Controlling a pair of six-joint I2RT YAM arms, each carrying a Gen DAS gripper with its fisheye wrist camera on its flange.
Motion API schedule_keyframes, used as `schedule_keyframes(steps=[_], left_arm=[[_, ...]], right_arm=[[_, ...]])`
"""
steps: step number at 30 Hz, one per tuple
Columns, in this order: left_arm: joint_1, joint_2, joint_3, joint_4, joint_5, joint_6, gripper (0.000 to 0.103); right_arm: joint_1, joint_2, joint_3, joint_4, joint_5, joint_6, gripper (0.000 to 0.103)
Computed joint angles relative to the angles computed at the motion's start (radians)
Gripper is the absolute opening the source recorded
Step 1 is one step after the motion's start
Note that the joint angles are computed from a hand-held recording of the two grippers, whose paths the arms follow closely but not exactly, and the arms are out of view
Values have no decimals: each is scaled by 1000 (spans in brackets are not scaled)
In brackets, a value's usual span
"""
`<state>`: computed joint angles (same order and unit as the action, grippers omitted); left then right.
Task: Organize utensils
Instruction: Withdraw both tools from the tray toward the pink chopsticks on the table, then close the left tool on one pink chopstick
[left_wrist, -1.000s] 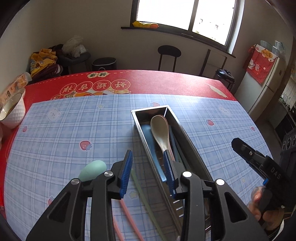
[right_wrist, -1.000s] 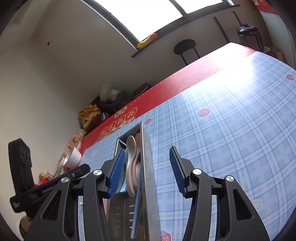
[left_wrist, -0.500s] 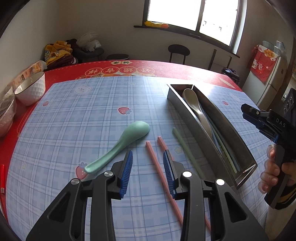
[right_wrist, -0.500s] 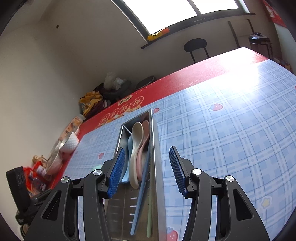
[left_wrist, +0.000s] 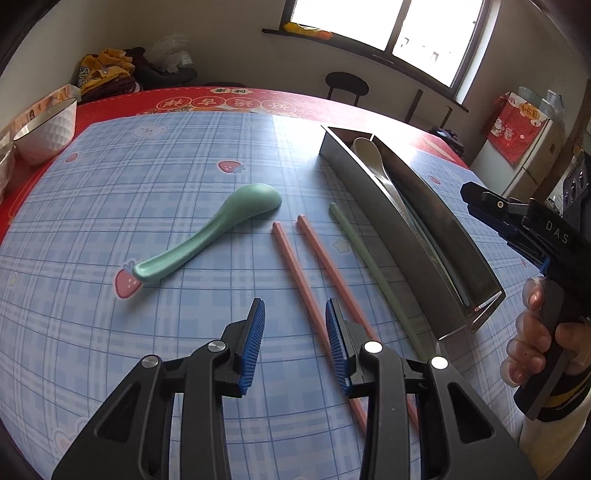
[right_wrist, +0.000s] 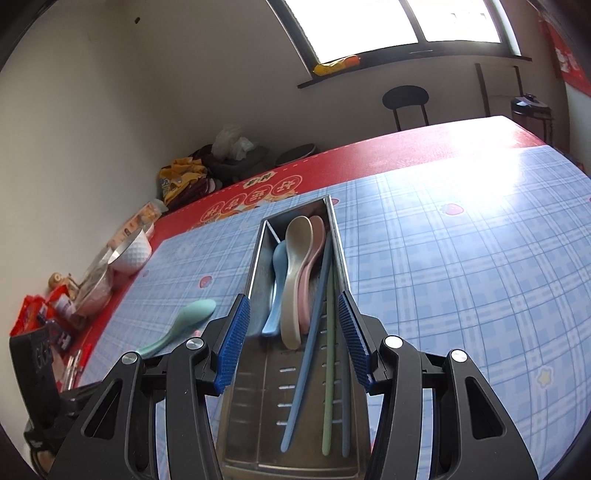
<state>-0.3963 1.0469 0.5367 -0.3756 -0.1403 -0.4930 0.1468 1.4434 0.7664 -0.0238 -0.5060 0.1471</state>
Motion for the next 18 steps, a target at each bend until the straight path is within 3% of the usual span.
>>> schedule_keyframes(steps=[6,11,18], left_arm=[[-40,93,18,39,-19,-17,33],[-70,145,51,30,-81,-22,25],[-133,197,81,12,-181,-21,25]], right_arm=[[4,-32,-45,-3,3,14,49],[-4,-48,-58,4,-7,25,49],[-9,-63,-71,1,-23,24,49]])
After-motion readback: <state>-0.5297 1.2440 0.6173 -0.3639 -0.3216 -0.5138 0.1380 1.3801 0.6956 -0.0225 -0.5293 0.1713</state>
